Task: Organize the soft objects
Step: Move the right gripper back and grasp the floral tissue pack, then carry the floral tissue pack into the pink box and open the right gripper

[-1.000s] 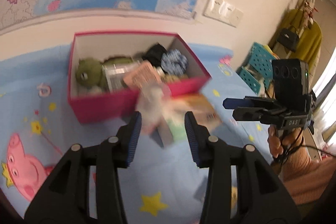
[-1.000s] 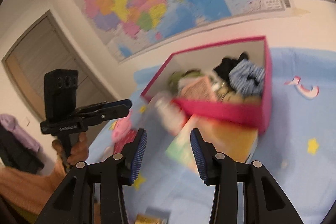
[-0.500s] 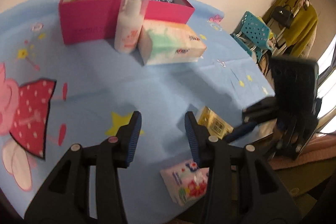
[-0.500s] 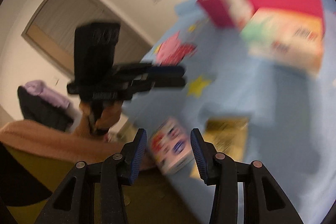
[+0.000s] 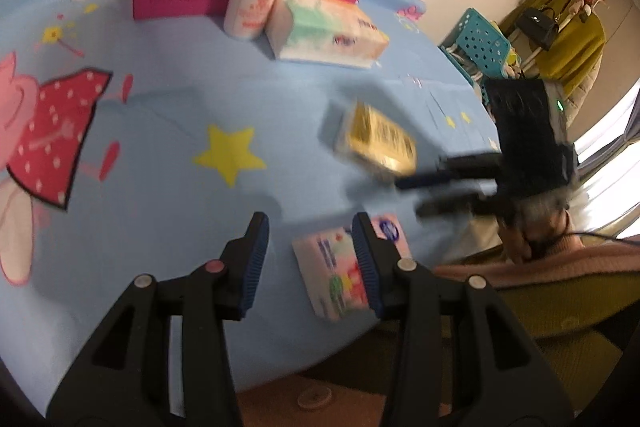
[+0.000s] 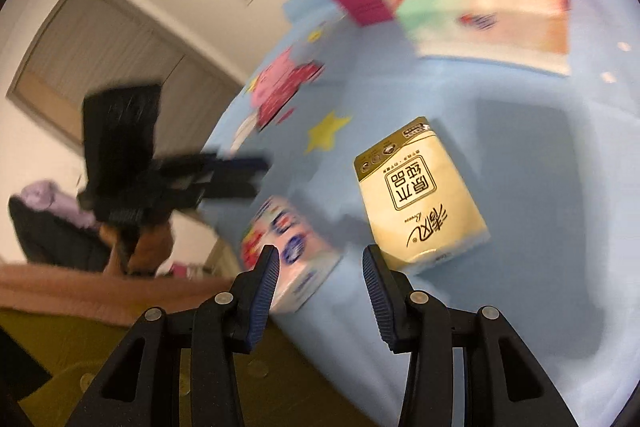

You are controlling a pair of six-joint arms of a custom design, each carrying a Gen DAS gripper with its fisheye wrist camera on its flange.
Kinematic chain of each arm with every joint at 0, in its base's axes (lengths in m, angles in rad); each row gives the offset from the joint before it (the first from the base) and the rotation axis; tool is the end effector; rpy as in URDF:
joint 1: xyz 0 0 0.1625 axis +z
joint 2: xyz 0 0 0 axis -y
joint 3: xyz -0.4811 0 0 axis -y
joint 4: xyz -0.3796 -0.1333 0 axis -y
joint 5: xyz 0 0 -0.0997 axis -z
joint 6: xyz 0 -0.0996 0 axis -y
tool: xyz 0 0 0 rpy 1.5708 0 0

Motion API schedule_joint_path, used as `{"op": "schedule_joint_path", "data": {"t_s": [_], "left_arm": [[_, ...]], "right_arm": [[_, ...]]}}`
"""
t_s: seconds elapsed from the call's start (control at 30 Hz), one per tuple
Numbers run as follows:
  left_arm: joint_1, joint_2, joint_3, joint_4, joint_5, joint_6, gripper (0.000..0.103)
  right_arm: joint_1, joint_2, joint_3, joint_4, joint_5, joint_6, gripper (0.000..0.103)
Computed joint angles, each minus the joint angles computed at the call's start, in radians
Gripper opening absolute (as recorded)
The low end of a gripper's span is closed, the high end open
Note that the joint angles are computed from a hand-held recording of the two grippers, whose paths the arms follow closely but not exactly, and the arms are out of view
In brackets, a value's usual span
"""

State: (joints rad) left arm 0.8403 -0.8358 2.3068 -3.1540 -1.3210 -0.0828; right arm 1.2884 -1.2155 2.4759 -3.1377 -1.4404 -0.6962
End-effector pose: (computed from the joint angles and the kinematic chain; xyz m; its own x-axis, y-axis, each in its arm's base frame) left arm -0.1962 -0.4557 0.0569 -0.7925 0.5626 -0.2356 0.5996 0.7894 -0.1319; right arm 0.0267 -0.4327 0.1880 -0.9094 -0.4041 0.0984 -0.4138 0.8556 -0.3110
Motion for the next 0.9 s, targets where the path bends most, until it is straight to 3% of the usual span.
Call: {"op": "schedule_joint_path", "data": {"t_s": [0.03,0.17,0.3,0.57,0.9], "left_arm": [[0.002,-0.003,0.005,0.007,-0.008,-0.005,0.045],[0.002,-0.009,0.035,0.033,-0.044,-0.02,0.045],[-0.004,0.003,0.038,0.05,-0.058,-0.013,0.045],[-0.013,0.033,0.039,-0.021,-0.064,-0.004,0.041],[-0.025,0.021,-0.027,-0.064,-0.042,0.026,0.041]], "right_arm": [[0.005,0.007,0.001,-0.026,-0.012,0.012,0.044],[0.013,-0.002,-0.008,0.083,0.01,-0.038,0.046],[0.031,0.026,-0.003,0.114,-0.012,-0.06,0.046],[0.04,0.062,0.021,-0.01,-0.017,-0.035,0.046],[0.08,-0.018,-0.004,-0.033,0.033,-0.06,0.046]]}}
